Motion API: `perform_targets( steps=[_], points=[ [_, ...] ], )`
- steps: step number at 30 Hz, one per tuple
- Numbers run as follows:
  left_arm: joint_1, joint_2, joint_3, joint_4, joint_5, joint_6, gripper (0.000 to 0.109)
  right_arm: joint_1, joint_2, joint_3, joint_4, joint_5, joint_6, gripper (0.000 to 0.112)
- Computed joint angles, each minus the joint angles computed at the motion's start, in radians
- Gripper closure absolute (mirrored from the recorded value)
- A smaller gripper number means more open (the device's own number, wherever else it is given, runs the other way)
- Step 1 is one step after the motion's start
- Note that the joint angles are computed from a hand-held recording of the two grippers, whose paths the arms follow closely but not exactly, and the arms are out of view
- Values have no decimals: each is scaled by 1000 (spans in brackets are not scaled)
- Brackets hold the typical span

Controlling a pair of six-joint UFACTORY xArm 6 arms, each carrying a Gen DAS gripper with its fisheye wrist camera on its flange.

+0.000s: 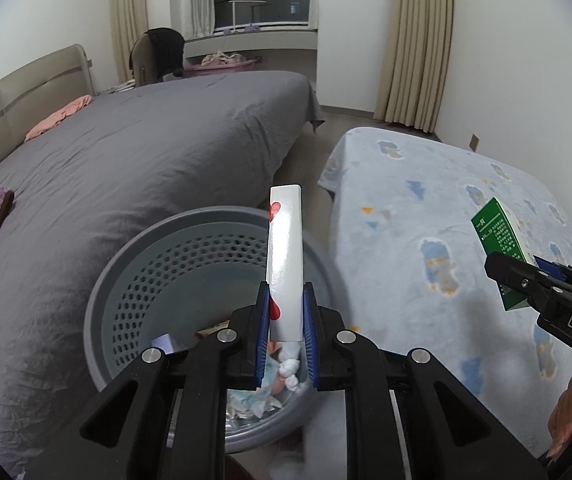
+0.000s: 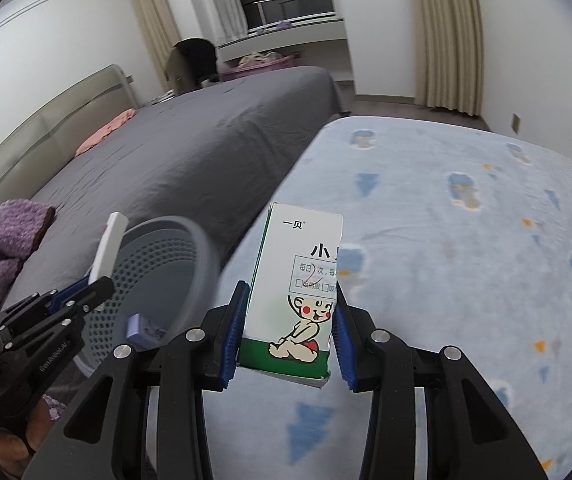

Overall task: Collect trash
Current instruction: 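Carry card and carton over the grey basket and open both tools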

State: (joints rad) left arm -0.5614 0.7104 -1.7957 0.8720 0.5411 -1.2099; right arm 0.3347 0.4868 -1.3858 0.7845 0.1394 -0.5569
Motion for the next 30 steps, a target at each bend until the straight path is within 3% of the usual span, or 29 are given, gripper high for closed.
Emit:
perform_targets(
  steps=[12, 22, 30],
  points=[
    [83, -98, 186, 89, -33, -142, 93, 75, 164, -216, -141, 73, 108, 74],
    [133, -112, 228, 31, -52, -149, 92, 109, 254, -358, -221, 148, 163, 73],
    [143, -125, 253, 23, -66, -157, 91, 122, 276, -390, -254, 157, 188, 73]
  ],
)
